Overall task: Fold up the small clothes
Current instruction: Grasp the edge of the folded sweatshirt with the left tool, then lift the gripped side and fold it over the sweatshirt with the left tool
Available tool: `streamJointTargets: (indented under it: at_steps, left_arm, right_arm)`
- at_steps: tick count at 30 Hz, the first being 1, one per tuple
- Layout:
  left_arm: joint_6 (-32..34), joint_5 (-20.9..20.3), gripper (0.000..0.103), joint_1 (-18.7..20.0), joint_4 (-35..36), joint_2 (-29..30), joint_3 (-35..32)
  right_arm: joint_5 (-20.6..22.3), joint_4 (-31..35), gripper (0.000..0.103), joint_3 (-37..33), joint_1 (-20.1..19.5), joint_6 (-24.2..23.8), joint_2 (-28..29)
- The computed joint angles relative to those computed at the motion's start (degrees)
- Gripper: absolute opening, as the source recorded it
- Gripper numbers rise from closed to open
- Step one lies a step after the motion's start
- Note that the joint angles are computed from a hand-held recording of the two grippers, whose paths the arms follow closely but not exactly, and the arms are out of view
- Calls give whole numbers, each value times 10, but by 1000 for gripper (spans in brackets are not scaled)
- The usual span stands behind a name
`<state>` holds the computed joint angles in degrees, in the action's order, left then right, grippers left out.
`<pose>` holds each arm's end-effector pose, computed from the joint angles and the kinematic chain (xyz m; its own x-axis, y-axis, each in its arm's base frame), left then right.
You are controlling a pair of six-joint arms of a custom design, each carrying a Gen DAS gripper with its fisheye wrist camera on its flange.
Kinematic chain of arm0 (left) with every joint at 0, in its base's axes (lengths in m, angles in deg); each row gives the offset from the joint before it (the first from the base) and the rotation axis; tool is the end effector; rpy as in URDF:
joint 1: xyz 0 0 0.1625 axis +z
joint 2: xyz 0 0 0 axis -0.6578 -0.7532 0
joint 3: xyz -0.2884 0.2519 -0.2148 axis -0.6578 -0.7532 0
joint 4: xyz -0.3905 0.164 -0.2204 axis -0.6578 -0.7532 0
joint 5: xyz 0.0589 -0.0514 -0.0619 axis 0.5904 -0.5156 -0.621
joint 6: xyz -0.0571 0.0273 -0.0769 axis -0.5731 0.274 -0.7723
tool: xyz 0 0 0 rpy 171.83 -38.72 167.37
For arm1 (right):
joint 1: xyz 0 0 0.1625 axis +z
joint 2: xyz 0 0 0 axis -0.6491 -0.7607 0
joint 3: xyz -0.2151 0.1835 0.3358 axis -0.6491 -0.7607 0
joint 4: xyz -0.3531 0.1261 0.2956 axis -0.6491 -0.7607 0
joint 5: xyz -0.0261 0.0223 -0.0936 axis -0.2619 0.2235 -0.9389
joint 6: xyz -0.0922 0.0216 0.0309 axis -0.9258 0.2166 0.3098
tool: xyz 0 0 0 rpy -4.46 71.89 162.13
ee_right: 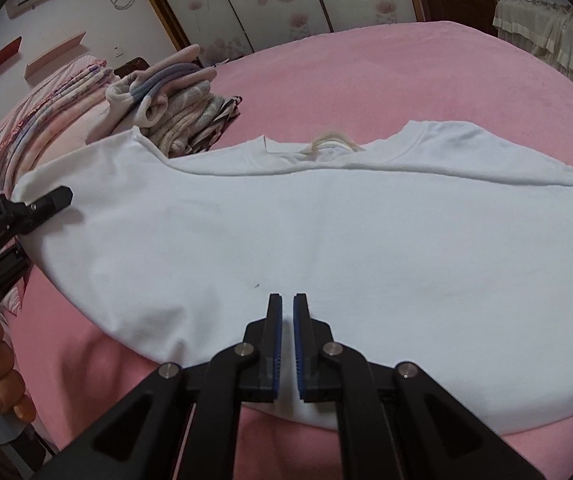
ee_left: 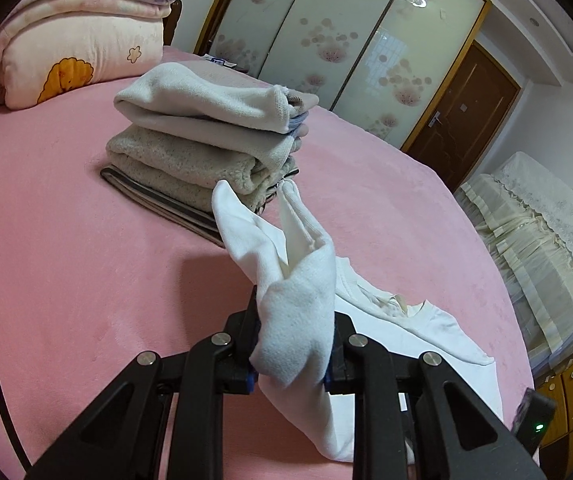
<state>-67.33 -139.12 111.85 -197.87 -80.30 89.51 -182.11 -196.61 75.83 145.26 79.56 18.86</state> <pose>-0.0794 -0.7861 0.2367 -0.9314 -0.0682 -0.3575 0.2326 0.6438 -0.7290 0.2811 -0.7255 -0.0062 -0.9058 -0.0250 0.4230 -0.2611 0.8191 -0.5108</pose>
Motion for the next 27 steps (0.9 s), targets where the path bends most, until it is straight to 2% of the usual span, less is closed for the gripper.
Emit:
streamJointTargets:
  at_steps: [10, 18, 27]
  left_arm:
    - [27, 11, 21, -11, 4, 3, -5]
    - [73, 10, 21, -46, 1, 18, -10]
    - [105, -22, 20, -99, 22, 76, -45]
  right_arm:
    - [28, -18, 4, 26, -3, 10, -20]
    - [14, -96, 4, 91, -5, -35, -79]
    - [-3, -198, 4, 209, -39, -38, -175]
